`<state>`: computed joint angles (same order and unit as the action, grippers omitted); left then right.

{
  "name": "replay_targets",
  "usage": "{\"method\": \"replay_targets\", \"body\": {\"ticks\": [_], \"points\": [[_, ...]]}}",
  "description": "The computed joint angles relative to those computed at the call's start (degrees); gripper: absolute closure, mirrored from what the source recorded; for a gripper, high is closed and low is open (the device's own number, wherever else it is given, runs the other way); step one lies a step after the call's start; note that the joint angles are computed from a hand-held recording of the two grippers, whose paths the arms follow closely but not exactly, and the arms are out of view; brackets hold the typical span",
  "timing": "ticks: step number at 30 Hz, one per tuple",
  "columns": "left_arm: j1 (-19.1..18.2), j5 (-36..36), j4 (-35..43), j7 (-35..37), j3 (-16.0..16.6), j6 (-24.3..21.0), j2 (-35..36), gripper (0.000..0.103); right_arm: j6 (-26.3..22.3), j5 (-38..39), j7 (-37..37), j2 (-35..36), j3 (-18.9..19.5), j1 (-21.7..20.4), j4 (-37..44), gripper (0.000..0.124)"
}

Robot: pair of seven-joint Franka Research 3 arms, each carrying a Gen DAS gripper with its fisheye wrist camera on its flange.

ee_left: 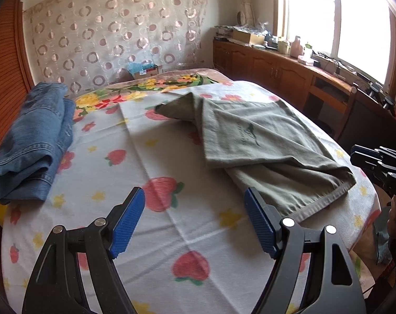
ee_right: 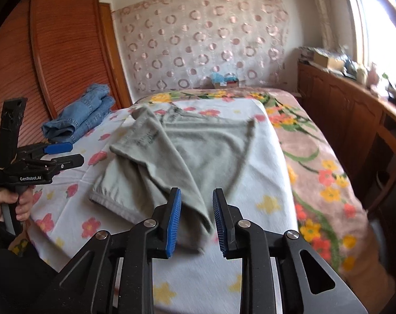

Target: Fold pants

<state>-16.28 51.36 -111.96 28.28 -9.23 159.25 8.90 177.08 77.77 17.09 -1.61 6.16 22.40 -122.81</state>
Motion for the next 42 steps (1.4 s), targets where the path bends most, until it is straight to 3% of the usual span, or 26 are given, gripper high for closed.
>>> {"method": "replay_targets", "body": {"ticks": [8, 13, 20, 27, 31, 33, 35, 42], "points": [[1.8, 3.4, -2.8, -3.6, 0.7, 1.1, -3.1, 0.024, -4.7, -9.5, 4.6, 6.5, 2.1, -0.1, 8.0, 0.098], [3.5, 4.7, -4.6, -5.3, 0.5, 2.0, -4.8, 0.024, -9.0, -20.0, 13.0, 11.4, 3.1, -0.9, 13.5, 0.098], [5.3, 5.9, -6.7, -7.5, 0.1, 2.8, -6.3, 0.024, -12.8, -31.6, 18.6, 16.5, 4.2, -2.0, 19.8, 0.098], [6.5, 5.9, -8.2, -8.7, -0.2, 3.6, -6.8, 0.024, -14.1, -46.9, 28.4, 20.1, 2.1, -0.2, 23.9, 0.098], [6.7, 5.5, -8.5, -8.5, -0.3, 3.9, -6.8, 0.024, -13.6, -58.4, 37.3, 21.9, -1.5, 2.8, 25.5, 0.098], [6.8, 5.5, -8.5, -8.5, -0.3, 4.0, -6.8, 0.024, -13.1, -59.8, 38.0, 22.2, -0.6, 1.9, 25.7, 0.1], [6.7, 5.3, -8.5, -8.3, -0.3, 4.0, -6.7, 0.024, -13.1, -58.7, 36.8, 22.1, 1.5, 0.0, 25.7, 0.118], [6.4, 4.0, -8.1, -6.9, -0.5, 4.1, -6.0, 0.024, -8.7, -54.0, 35.2, 21.0, 4.7, -3.1, 24.9, 0.122]]}}
